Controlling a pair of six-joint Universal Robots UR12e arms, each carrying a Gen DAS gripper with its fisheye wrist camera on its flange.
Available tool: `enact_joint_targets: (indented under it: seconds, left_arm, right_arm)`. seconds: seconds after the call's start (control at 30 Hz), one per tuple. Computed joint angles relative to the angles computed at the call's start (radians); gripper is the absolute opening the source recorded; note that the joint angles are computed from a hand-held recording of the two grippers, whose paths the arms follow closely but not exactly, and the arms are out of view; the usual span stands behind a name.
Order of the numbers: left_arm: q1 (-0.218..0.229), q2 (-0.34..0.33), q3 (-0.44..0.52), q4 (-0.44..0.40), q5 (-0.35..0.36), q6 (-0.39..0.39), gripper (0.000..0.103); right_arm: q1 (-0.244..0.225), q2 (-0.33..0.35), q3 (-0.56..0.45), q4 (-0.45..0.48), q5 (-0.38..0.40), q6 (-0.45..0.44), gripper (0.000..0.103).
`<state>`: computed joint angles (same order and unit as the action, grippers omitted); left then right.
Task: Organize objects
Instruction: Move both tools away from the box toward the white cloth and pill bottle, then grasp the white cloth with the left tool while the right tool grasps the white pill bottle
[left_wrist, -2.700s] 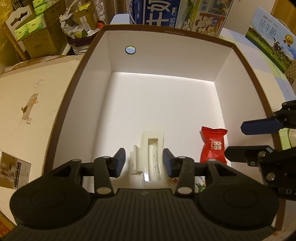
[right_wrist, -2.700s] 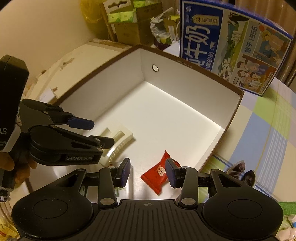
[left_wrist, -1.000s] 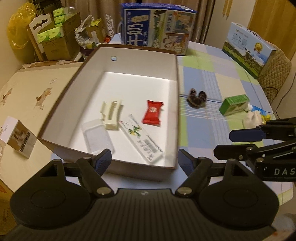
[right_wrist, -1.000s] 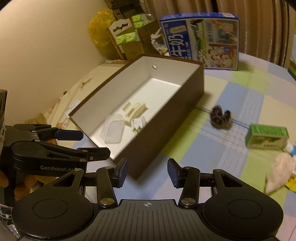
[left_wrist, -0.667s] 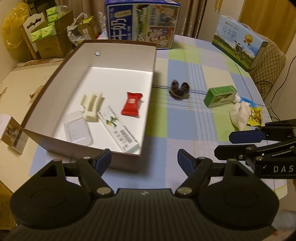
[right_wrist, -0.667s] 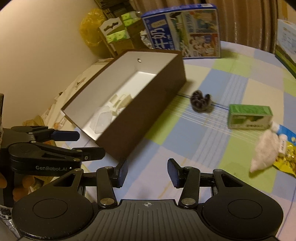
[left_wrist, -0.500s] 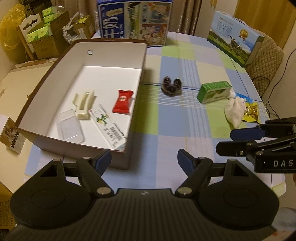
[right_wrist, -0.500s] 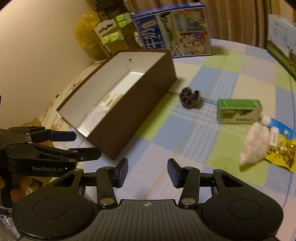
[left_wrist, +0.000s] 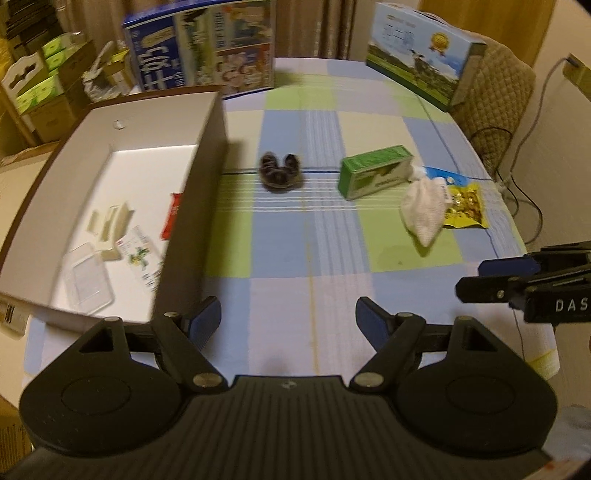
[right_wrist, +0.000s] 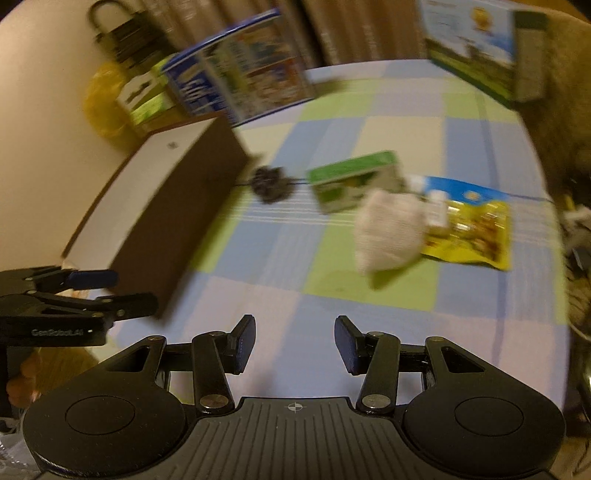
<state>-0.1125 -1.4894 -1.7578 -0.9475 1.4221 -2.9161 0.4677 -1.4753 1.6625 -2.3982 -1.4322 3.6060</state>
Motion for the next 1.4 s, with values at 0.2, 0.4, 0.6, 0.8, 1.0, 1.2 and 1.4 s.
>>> enact_joint_targets:
  seconds: [0.2,0.4,0.6,0.8,1.0,1.2,1.4]
  left_arm:
    - [-0.041,-0.032,0.021,-0.002,-0.017,0.031,0.077]
    - [-0.078,-0.073,0.046,-0.003,-0.028,0.053,0.077]
    - [-0.112,-0.112,0.068,0.008,-0.054,0.079,0.077]
    - [-0.139,-0.151,0.088,0.031,-0.084,0.080,0.077]
    - [-0.158,-0.198,0.105,0.081,-0.118,0.079,0.077]
    - [-0.174,-0.247,0.132,0.099,-0.128,0.075,0.076]
    - [-0.188,-0.288,0.155,0.123,-0.127,0.074,0.075]
  right_arm:
    - [-0.024,-0.044,0.053,-0.010,-0.062,0.080,0.059]
    - [-0.044,-0.076,0.100,-0.028,-0.104,0.137,0.060]
    - [-0.068,-0.093,0.128,-0.027,-0.126,0.169,0.060]
    - [-0.080,-0.092,0.130,-0.018,-0.161,0.161,0.060]
    - [-0.093,-0.080,0.129,-0.029,-0.194,0.158,0.060]
    - [-0.104,-0.060,0.120,-0.053,-0.228,0.132,0.060]
    - [-0.119,-0.049,0.115,-0.066,-0.228,0.129,0.060]
